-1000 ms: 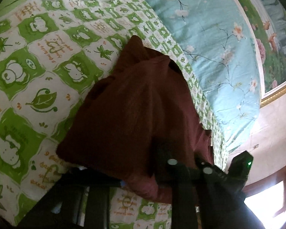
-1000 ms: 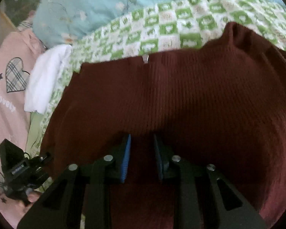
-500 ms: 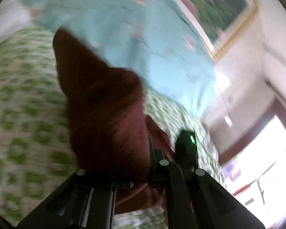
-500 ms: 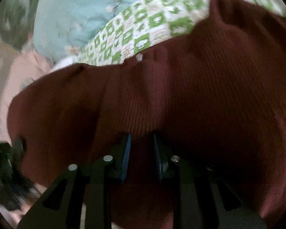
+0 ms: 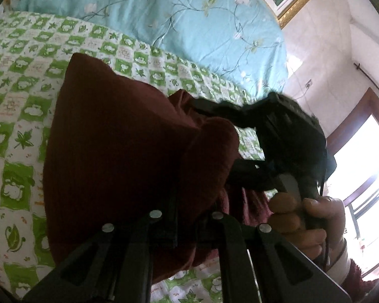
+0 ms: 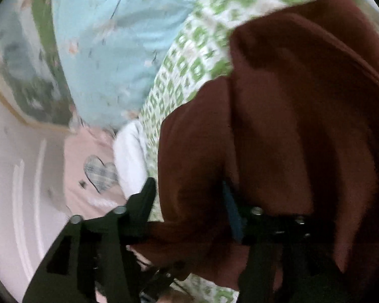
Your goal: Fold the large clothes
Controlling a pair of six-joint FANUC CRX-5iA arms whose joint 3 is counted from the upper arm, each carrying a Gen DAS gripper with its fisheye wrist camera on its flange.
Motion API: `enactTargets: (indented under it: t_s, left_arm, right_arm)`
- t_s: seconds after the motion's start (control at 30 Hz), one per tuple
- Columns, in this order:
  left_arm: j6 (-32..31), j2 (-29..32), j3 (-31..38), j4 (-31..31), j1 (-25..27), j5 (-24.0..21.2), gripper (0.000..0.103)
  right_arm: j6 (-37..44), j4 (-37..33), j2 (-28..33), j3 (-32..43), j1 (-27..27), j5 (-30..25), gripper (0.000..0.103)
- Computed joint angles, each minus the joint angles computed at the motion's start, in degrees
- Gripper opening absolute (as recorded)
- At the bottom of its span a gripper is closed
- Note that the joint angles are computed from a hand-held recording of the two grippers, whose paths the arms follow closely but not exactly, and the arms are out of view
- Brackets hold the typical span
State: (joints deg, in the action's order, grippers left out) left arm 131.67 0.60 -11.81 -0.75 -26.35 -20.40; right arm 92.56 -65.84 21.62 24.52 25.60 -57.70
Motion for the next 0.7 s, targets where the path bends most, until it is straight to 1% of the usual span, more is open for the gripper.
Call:
enactTargets:
  t_s: [0.03, 0.07, 0.13, 0.17, 0.2, 0.23, 0.3, 0.37, 0.4, 0.43, 0.47, 0.5, 0.53, 0.57, 0.6, 0.63, 0.67, 0.7]
  left_arm:
    - [0.40, -0.14, -0.31, -0.19, -0.37, 0.35, 0.006]
    - [-0.53, -0.01, -0.37, 0.83, -0.05, 0.72, 0.006]
    - [-0.23, 0.27, -0.27, 0.86, -0.29, 1.09, 0.006]
    - [0.10, 0.47, 0.14, 0.41, -0.36, 0.73, 0.006]
    - [0.70, 0.71, 0.75, -0.42, -0.50, 0.05, 0.006]
    - [1.22, 0.84, 1.45, -1.28, -0.75, -0.85, 0.006]
    - [2.83, 0.99, 3.38, -3.77, -1.50, -2.71, 0.006]
    - [1.59, 1.06, 5.06, -4.21, -2.12, -2.69, 0.006]
    - [-0.18, 1.35, 5.80, -3.25, -2.38, -1.98, 0.006]
    - [-2.33, 1.71, 6.17, -1.65, -2.59, -1.00, 0.006]
    - [-5.47, 2.38, 6.45, 1.06, -2.74, 0.28, 0.006]
    - [-9.90, 3.26, 6.44, 5.08, -2.97, 2.02, 0.007]
    - [-15.84, 4.55, 6.34, 10.39, -3.46, 4.04, 0.007]
    - [-19.52, 6.10, 7.13, 13.34, -4.09, 4.74, 0.007]
    - [-21.03, 7.56, 8.37, 14.33, -4.58, 4.42, 0.007]
    - [-24.53, 9.57, 9.15, 17.72, -4.98, 4.38, 0.007]
    - [-26.11, 11.79, 10.37, 19.65, -5.17, 3.46, 0.007]
    - [-24.94, 13.59, 12.19, 18.60, -5.23, 1.67, 0.007]
  right_arm:
    - [-1.51, 3.30, 0.61, 1.54, 1.32, 0.13, 0.064]
    - [-2.87, 5.94, 1.42, 3.18, 2.39, -0.16, 0.064]
    - [-4.95, 10.54, 4.03, 7.37, 4.32, -1.46, 0.064]
    - [-5.40, 12.23, 4.85, 8.76, 5.00, -1.95, 0.059]
    - [-5.86, 14.17, 5.50, 9.85, 5.68, -2.09, 0.030]
    - [-5.66, 14.89, 5.98, 10.66, 5.98, -2.30, 0.022]
    - [-2.31, 11.45, 4.78, 9.71, 4.48, -1.54, 0.017]
    - [1.94, 8.39, 1.23, 6.41, 2.57, 0.96, 0.013]
    - [3.99, 7.00, -0.65, 4.68, 1.68, 2.10, 0.012]
    - [6.75, 5.59, -3.12, 2.41, 0.48, 3.43, 0.012]
    - [8.39, 6.00, -5.32, 0.41, -0.02, 4.98, 0.012]
    - [9.43, 7.61, -7.60, -1.72, -0.02, 7.03, 0.012]
    - [9.60, 10.98, -10.27, -4.53, 0.42, 10.03, 0.012]
    - [8.65, 14.11, -11.71, -6.34, 0.98, 12.06, 0.012]
    - [6.99, 17.17, -12.59, -7.85, 1.39, 13.41, 0.012]
    - [5.04, 19.33, -12.65, -8.76, 1.33, 13.73, 0.012]
    - [3.10, 21.18, -11.92, -9.21, 1.12, 13.36, 0.012]
    - [0.94, 23.19, -10.85, -9.38, 1.20, 13.05, 0.012]
